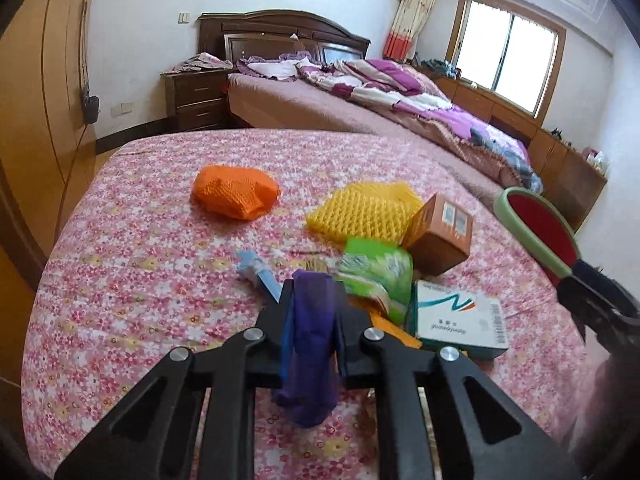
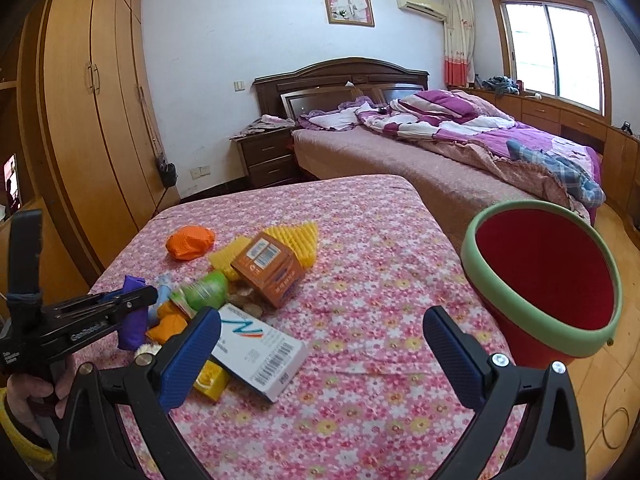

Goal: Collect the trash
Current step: 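Grasp the purple cloth with the left tool while the right tool grasps the small orange box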

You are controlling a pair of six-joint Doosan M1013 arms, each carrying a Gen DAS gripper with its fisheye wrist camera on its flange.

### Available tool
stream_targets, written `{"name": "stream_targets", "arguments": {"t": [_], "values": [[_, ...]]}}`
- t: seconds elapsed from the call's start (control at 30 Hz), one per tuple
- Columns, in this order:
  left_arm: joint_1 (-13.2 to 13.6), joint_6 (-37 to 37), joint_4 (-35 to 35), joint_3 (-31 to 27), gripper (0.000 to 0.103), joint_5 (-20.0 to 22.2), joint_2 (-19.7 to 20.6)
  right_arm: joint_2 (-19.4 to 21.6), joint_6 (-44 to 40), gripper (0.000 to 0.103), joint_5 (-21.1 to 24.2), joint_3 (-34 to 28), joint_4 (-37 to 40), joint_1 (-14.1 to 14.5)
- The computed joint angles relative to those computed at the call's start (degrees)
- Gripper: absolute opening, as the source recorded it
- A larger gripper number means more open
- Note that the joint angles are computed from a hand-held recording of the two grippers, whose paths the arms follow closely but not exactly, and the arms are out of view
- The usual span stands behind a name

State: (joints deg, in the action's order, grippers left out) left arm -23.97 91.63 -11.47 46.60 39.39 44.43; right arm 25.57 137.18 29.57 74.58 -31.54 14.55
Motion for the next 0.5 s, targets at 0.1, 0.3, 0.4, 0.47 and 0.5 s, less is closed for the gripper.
{"name": "stream_targets", "arguments": {"t": [0.1,0.3,0.4,0.47,0.5], "values": [[0.5,0.4,-1.1,-0.4,0.016,-0.5,-0.3,1.1,-3.9,0.103,0.7,-2.1,4.3,-0.2],[1.8,-3.4,-0.7,-5.8,0.016,1.1,1.7,4.8,-11.7,0.103,5.0,-8.4,12.7,-0.6],[2.3,-5.9,0.3,-9.4,0.016,3.3,3.6,6.8,-13.7,0.103,7.6,-11.5,16.5,-0.8],[2.6,-7.0,0.7,-10.8,0.016,3.5,4.5,8.3,-14.1,0.103,10.4,-13.8,18.0,-0.8],[2.8,-7.6,0.7,-11.4,0.016,3.6,4.9,9.2,-14.5,0.103,12.4,-15.4,18.9,-0.8]]}}
